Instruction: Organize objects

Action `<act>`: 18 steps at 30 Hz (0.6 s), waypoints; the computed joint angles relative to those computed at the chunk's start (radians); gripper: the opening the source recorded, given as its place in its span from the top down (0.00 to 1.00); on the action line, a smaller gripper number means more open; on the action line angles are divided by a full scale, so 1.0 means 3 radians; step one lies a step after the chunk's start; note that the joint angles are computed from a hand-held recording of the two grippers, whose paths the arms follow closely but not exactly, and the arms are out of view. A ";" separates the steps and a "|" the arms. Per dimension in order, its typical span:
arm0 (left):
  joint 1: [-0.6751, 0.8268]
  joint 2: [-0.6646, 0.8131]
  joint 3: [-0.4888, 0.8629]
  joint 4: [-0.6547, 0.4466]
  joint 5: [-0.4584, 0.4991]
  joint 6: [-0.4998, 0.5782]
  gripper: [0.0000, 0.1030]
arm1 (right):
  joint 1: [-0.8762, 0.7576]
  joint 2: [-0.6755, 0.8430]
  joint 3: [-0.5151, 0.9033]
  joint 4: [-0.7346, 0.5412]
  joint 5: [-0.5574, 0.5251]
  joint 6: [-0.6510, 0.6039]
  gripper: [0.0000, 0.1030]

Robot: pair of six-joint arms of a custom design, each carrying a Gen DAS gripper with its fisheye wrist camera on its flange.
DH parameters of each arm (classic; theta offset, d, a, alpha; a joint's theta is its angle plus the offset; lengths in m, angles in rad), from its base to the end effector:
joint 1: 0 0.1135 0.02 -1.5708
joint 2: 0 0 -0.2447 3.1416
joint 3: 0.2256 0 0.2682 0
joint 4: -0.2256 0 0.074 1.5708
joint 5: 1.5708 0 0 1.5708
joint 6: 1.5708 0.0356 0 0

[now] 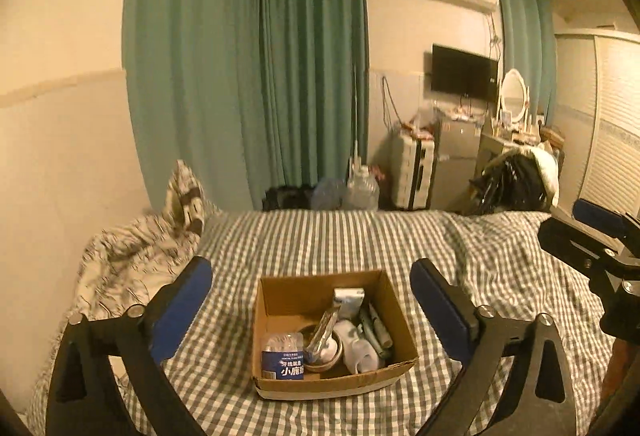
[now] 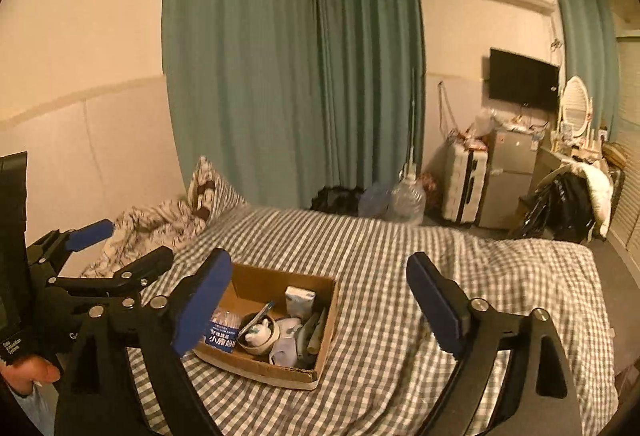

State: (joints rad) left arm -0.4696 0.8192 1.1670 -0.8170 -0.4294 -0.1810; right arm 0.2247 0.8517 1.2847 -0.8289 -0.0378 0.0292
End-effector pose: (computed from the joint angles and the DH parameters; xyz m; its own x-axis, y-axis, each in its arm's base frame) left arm 0.1611 -0.0651 0.3897 -0.4111 0.0251 -0.9112 0.0064 0.9997 0.0246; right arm 0.1674 0.0396 0.4195 -0.3833 -0.0577 -0.9218 -0.2455 0.9685 0.0415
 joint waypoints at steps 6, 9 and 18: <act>-0.0558 -0.0353 -0.0075 -0.0138 -0.0569 -0.0266 0.00 | -0.0102 -0.0423 -0.0059 -0.0244 0.0014 -0.0015 0.02; -0.0971 -0.0557 -0.0221 -0.0181 -0.1014 -0.0419 0.00 | -0.0139 -0.0721 -0.0246 -0.0283 0.0051 -0.0022 0.00; -0.2058 -0.1126 -0.1047 -0.0634 -0.2106 -0.1455 0.00 | -0.0292 -0.1573 -0.1298 -0.0087 -0.0020 -0.0026 0.00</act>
